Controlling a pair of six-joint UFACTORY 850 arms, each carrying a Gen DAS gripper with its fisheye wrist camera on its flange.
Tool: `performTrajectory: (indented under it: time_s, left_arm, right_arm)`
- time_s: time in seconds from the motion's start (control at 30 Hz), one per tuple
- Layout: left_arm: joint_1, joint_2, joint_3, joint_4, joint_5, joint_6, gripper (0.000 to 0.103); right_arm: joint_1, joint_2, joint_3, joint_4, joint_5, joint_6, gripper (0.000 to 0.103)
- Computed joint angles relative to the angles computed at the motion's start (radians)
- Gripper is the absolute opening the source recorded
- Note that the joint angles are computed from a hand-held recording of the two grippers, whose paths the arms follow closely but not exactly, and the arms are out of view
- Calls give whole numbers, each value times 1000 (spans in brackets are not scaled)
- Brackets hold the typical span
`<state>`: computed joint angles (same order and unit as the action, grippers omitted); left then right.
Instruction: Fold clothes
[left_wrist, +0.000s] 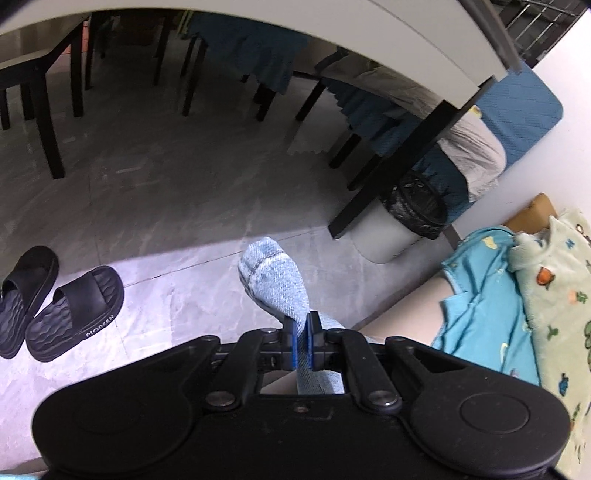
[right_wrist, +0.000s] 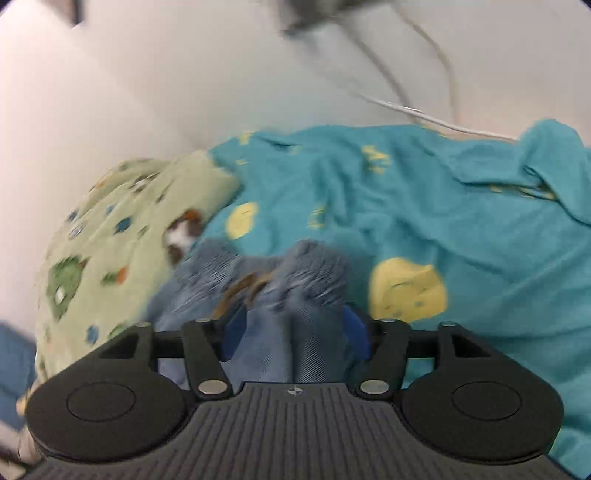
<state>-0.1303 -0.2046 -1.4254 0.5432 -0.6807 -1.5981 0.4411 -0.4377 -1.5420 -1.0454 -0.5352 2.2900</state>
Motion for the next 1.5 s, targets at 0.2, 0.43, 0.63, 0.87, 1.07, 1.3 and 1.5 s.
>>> performTrajectory:
  time_s: [0.2, 0.43, 0.63, 0.87, 1.07, 1.3, 1.5]
  left_arm:
    - [8, -2, 26, -23, -14, -44, 4]
    - [14, -3, 31, -44, -34, -46, 5]
    - [7, -2, 26, -46, -43, -33, 5]
    - [30, 5, 39, -217, -7, 128, 5]
    - [36, -20, 16, -302, -40, 242, 6]
    - [22, -21, 0, -289, -60, 275, 22]
    - [-11, -33, -50, -260, -87, 362, 63]
  right_arm:
    - [-59, 10, 79, -94, 264, 181, 69]
    - [-52, -54, 2, -3, 234, -16, 31]
    - [-20, -25, -4, -358, 133, 286, 14]
    - [0, 33, 47, -550, -4, 481, 13]
    - [-32, -5, 55, -157, 7, 150, 14]
    - [-25, -37, 26, -48, -18, 26, 28]
    - [26, -62, -48, -22, -208, -135, 62]
